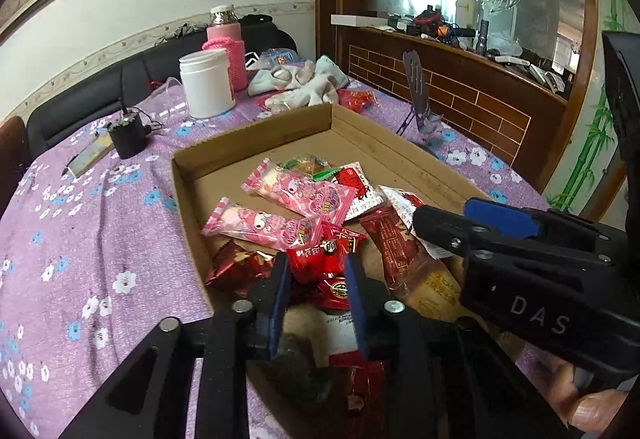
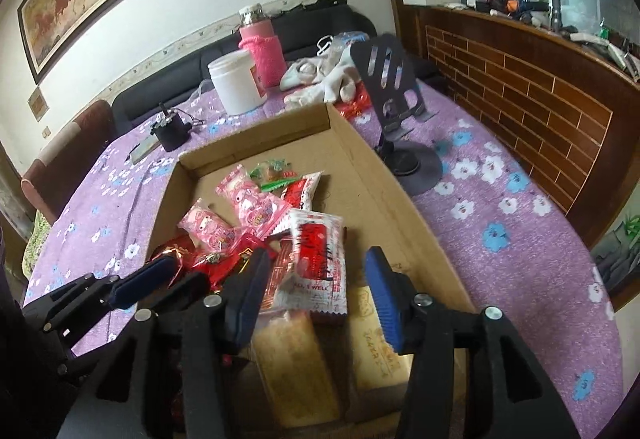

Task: Organize snacks

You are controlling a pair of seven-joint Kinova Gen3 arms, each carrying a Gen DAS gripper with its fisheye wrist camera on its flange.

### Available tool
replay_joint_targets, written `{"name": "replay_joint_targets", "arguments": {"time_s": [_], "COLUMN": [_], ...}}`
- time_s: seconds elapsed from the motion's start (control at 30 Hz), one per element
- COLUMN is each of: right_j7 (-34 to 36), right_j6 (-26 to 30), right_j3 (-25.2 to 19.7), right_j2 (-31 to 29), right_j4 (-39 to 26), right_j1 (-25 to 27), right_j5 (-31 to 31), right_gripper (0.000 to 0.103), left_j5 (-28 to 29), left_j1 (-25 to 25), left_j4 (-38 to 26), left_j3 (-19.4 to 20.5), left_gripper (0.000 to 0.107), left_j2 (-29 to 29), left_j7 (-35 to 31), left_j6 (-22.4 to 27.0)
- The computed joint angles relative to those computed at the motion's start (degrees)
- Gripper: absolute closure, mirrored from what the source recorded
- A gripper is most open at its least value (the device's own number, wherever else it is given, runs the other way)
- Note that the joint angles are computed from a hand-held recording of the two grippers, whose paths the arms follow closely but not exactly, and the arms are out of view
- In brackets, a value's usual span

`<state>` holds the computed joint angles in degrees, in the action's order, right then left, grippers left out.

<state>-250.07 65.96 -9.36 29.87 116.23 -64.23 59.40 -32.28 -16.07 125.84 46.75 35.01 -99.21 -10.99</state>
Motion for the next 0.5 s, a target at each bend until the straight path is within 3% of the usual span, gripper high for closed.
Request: {"name": "replay_joint_targets", "arguments": {"time_s": [0.07,0.17,0.27,0.4,0.5], "right_j7": [0.25,1.65,2.5,3.36,4.69], "right_j6": [1.53,4.76,7.43,10.64,12.19], "right_j3": [-0.15,-0.46,-0.59,-0.52,-0.39], "right_j2": [0.01,0.53,1.07,2.06,2.9], "right_j4": [-0.73,-2.78,-4.77,-7.37,-9.37], "right_j1": [-0.74,-2.05,-3.55,-5.56,-6.38], "right_j5": [-0.82,-2.72,-4.35,-5.55,-6.21], "right_gripper": [0.039,0.035,0.026,0.023,0.023], "left_j5": [-0.44,-2.74,-5.66,-10.07,-12.92], "left_j1": [-1.11,-2.79,-4.94,-8.7,-10.45], "left_j4": [1.2,3.27,5.52,8.36,9.26], "left_j3": [0.24,0.18,-0.01,-0.3,-1.03], "left_gripper": [0.064,0.059,0.042,0.025,0.022], "left_j2": [-0.66,-2.13,-3.68,-5.14,-6.36], "left_j7": [0.09,1.34,3.05,6.09,9.04], "left_j6": [-1.72,-4.36,-6.98,-10.31,-10.83]}}
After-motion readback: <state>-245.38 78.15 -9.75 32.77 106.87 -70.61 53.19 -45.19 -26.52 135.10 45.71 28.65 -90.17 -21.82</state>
